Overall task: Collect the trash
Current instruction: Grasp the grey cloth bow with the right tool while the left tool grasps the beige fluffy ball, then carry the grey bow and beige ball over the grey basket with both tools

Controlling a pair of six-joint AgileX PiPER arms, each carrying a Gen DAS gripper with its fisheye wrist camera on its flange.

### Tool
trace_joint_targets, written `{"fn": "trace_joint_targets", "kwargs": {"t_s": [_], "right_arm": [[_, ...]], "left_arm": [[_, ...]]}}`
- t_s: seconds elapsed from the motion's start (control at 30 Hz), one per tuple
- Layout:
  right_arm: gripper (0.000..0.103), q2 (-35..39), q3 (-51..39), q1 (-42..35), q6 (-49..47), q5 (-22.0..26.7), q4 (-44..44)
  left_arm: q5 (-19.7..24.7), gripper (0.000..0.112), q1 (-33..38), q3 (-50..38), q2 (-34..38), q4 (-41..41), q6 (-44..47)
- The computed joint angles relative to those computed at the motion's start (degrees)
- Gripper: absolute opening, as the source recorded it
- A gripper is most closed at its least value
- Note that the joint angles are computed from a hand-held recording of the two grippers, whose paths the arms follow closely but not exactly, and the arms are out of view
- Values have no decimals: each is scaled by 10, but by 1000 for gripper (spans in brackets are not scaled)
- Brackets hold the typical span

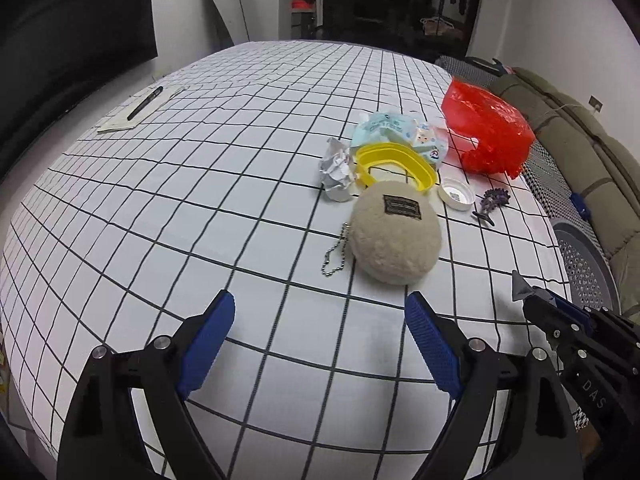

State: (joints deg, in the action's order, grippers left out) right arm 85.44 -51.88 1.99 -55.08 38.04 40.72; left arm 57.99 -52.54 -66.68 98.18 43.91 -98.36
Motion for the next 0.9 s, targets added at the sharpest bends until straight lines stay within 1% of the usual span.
{"fn": "trace_joint_targets", "kwargs": {"t_s": [0.27,0.5,0.63,0.73,0.77,0.83,0.87,0.9], "right_arm": [[17,21,-11,-61,-48,31,38],[17,39,-29,-89,-67,58,57],[17,44,-34,-99,-75,68,65],[17,48,-34,-107,-83,74,72],[17,48,-34,-110,-85,75,73],[17,48,-33,-114,-87,76,72],[17,48,-32,-117,-89,77,73],[17,48,-31,-119,-89,77,73]], "left_arm": [[4,85,26,-85,59,-22,67],[15,85,55,-150,101,-39,113],[1,85,71,-170,116,-68,144],[12,85,76,-187,131,-72,155],[12,84,76,-189,133,-70,156],[7,74,76,-189,133,-70,157],[0,65,77,-185,131,-73,159],[-4,65,77,-181,128,-74,156]]}}
